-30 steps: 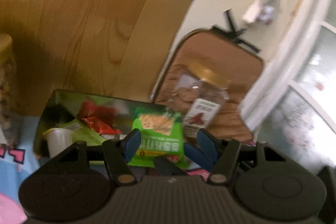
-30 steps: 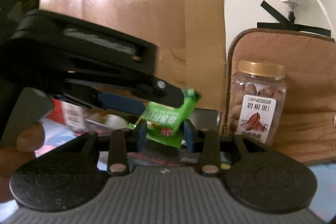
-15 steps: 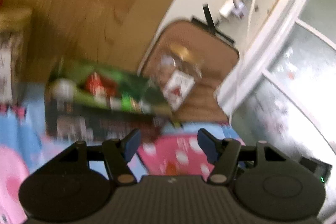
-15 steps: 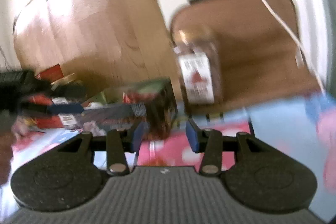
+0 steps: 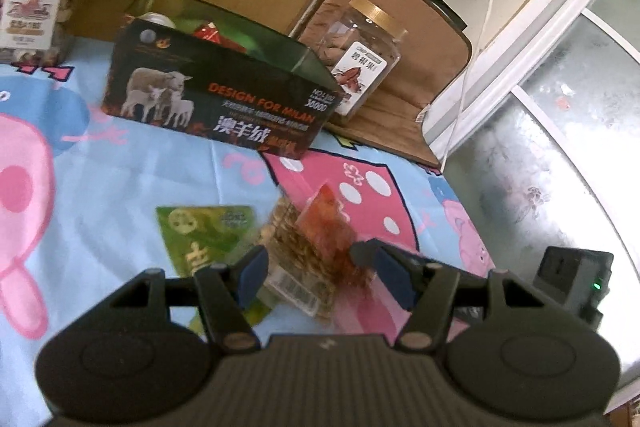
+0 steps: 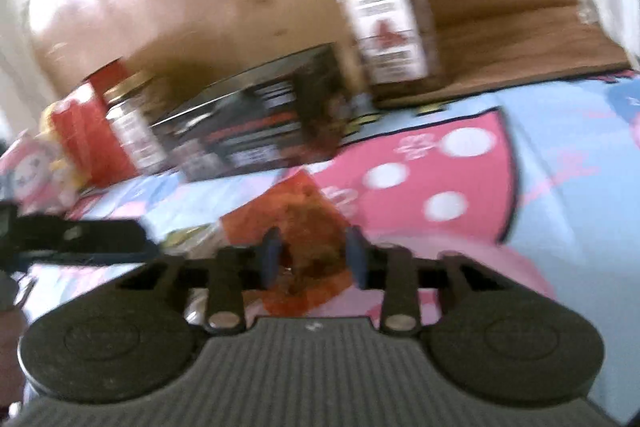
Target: Organize snacks
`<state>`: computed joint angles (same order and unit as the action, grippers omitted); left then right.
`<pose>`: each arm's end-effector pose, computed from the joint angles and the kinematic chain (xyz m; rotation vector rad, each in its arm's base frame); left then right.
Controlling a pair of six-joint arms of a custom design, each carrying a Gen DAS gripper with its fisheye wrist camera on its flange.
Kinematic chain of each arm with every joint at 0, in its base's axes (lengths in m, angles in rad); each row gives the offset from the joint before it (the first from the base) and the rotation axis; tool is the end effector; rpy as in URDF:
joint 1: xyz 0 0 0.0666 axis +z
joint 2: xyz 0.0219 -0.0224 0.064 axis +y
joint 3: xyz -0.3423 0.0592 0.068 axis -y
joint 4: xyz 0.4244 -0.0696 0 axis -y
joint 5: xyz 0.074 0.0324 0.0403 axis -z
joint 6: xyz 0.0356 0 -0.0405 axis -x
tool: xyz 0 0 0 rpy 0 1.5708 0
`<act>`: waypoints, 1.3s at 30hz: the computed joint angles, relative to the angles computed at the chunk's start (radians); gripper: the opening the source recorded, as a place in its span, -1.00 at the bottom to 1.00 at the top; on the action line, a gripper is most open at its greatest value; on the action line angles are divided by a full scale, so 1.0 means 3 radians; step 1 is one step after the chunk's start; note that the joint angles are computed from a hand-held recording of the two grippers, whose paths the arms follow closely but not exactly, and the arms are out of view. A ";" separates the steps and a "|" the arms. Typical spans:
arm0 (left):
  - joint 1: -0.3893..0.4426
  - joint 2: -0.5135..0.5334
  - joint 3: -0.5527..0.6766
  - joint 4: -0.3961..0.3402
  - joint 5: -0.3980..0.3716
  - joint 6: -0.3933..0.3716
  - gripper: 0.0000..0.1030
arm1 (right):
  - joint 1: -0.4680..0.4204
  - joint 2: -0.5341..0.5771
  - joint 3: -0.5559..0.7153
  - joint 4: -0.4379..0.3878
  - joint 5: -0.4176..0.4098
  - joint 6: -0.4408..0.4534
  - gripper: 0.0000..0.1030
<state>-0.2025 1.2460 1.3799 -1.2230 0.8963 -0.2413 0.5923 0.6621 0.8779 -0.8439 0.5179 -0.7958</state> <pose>0.4274 -0.1165 0.4480 0.8103 2.2947 -1.1502 0.2532 0.1487 0.4237 0.4949 2.0585 0.2568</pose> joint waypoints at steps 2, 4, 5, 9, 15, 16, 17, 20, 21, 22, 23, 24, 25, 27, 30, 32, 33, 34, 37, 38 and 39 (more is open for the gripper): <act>0.0036 -0.0032 -0.0044 -0.0019 -0.0007 -0.0016 0.18 | 0.0151 0.0002 -0.0014 0.0096 -0.0050 0.0041 -0.74; 0.0090 -0.0061 -0.0080 -0.0071 0.0032 -0.0051 0.18 | 0.0327 0.0042 -0.0006 0.0146 -0.0048 0.0036 -0.77; 0.0121 -0.0081 -0.0101 -0.0100 0.0049 -0.0087 0.18 | 0.0397 0.0070 0.0004 0.0174 -0.0058 0.0026 -0.77; 0.0250 -0.0174 -0.0212 -0.0208 0.0073 -0.0254 0.18 | 0.0621 0.0204 0.0016 0.0262 -0.0330 -0.0047 -0.77; 0.0568 -0.0222 -0.0279 -0.0369 0.0194 -0.0370 0.18 | 0.0838 0.0052 0.0010 0.0310 -0.0015 0.0074 -0.72; 0.0610 -0.0228 -0.0281 -0.0374 0.0224 -0.0363 0.18 | 0.0832 0.0008 0.0000 0.0309 0.0109 0.0069 -0.71; 0.0649 -0.0224 -0.0275 -0.0390 0.0264 -0.0360 0.18 | 0.0810 -0.0031 -0.0012 0.0300 0.0232 0.0028 -0.64; 0.0692 -0.0197 -0.0239 -0.0472 0.0389 -0.0369 0.18 | 0.0639 -0.0114 -0.0060 0.0269 0.0384 -0.0233 -0.23; 0.0680 -0.0200 -0.0232 -0.0478 0.0407 -0.0371 0.18 | 0.0547 -0.0112 -0.0069 0.0265 0.0363 -0.0291 -0.18; 0.0658 -0.0207 -0.0229 -0.0472 0.0413 -0.0364 0.18 | 0.0482 -0.0108 -0.0074 0.0245 0.0329 -0.0335 -0.17; 0.0626 -0.0210 -0.0222 -0.0475 0.0418 -0.0364 0.18 | 0.0387 -0.0088 -0.0075 0.0251 0.0239 -0.0361 -0.18; 0.0594 -0.0217 -0.0225 -0.0470 0.0420 -0.0350 0.18 | 0.0319 -0.0067 -0.0071 0.0258 0.0171 -0.0399 -0.17; 0.0562 -0.0221 -0.0231 -0.0463 0.0425 -0.0341 0.18 | 0.0242 -0.0032 -0.0068 0.0283 0.0086 -0.0439 -0.17; 0.0488 -0.0242 -0.0263 -0.0352 0.0368 -0.0240 0.18 | 0.0125 0.0053 -0.0054 0.0359 -0.0122 -0.0506 -0.18; 0.0418 -0.0205 -0.0272 -0.0327 0.0258 -0.0173 0.16 | 0.0139 0.0055 -0.0106 0.0434 -0.0267 -0.0633 -0.18; 0.0431 -0.0207 -0.0308 -0.0330 0.0220 -0.0196 0.13 | 0.0209 0.0013 -0.0117 0.0445 -0.0334 -0.0720 -0.20; 0.0447 -0.0207 -0.0320 -0.0332 0.0204 -0.0213 0.13 | 0.0263 -0.0029 -0.0145 0.0497 -0.0385 -0.0750 -0.20; 0.0468 -0.0201 -0.0325 -0.0350 0.0208 -0.0232 0.13 | 0.0338 -0.0076 -0.0177 0.0559 -0.0431 -0.0751 -0.21; 0.0577 -0.0165 -0.0312 -0.0479 0.0314 -0.0331 0.13 | 0.0572 -0.0040 -0.0147 0.0606 -0.0414 -0.0646 -0.24; 0.0612 -0.0175 -0.0319 -0.0485 0.0323 -0.0350 0.13 | 0.0647 -0.0025 -0.0132 0.0601 -0.0345 -0.0583 -0.24; 0.0657 -0.0186 -0.0328 -0.0495 0.0335 -0.0376 0.13 | 0.0710 -0.0033 -0.0134 0.0614 -0.0286 -0.0531 -0.23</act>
<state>-0.0055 1.1900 1.2816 -1.3714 0.9968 -0.3540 0.8052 0.6521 0.8377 -0.6597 0.4320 -0.9553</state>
